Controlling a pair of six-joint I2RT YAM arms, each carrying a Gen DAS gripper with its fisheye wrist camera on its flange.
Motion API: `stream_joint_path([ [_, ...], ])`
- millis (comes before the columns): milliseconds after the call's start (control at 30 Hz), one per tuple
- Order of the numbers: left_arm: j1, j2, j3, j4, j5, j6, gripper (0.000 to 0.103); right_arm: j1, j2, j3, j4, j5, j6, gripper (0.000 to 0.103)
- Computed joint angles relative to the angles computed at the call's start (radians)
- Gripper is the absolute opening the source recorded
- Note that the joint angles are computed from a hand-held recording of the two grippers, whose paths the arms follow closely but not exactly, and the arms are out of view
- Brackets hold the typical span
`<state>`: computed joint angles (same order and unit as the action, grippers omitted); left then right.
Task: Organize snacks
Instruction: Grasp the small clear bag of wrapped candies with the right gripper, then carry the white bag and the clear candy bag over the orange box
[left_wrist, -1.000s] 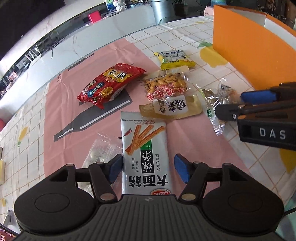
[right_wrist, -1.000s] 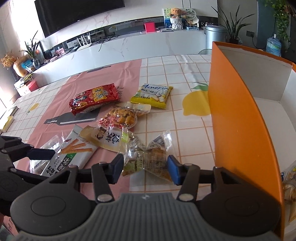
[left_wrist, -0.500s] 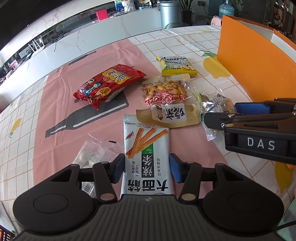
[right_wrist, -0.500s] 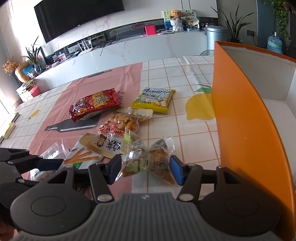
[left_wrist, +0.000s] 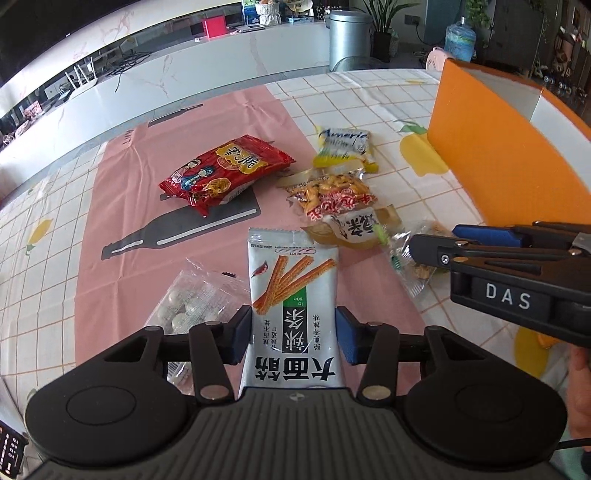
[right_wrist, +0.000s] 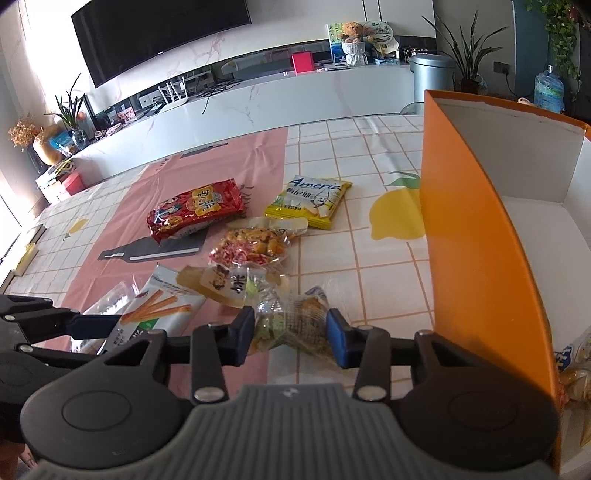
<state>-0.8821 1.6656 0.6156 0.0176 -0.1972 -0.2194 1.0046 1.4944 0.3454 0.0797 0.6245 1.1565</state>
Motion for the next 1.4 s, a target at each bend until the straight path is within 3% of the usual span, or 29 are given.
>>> stream_joint_path([
  [167, -0.020, -0.086, -0.027, -0.048, -0.013, -0.037, 0.054, 0.032, -0.043, 0.032, -0.110, -0.009, 0.044, 0.034],
  [367, -0.014, -0.163, -0.063, -0.089, 0.045, -0.099, 0.054, 0.165, -0.024, 0.072, -0.251, 0.004, 0.165, 0.030],
  [433, -0.005, -0.170, -0.080, -0.074, 0.072, -0.118, 0.054, 0.219, 0.004, 0.089, -0.289, 0.029, 0.210, 0.032],
  [500, 0.004, -0.172, -0.090, -0.065, 0.090, -0.132, 0.054, 0.251, 0.034, 0.100, -0.306, 0.062, 0.236, 0.044],
  [567, 0.011, -0.184, -0.101, -0.061, 0.098, -0.144, 0.054, 0.237, 0.042, 0.091, -0.272, 0.057, 0.210, 0.052],
  [767, 0.023, -0.251, -0.113, -0.099, 0.101, -0.170, 0.054, 0.144, 0.063, 0.015, -0.056, 0.027, 0.128, 0.058],
  [1000, 0.001, -0.289, -0.110, -0.120, 0.090, -0.191, 0.054, 0.130, 0.043, -0.025, 0.016, 0.012, 0.127, 0.038],
  [1167, -0.016, -0.357, -0.110, -0.161, 0.076, -0.209, 0.054, 0.189, -0.044, -0.019, -0.078, 0.054, 0.179, 0.033],
  [1400, -0.082, -0.433, -0.074, -0.228, 0.027, -0.224, 0.054, 0.306, -0.288, 0.034, -0.428, 0.156, 0.326, 0.032],
])
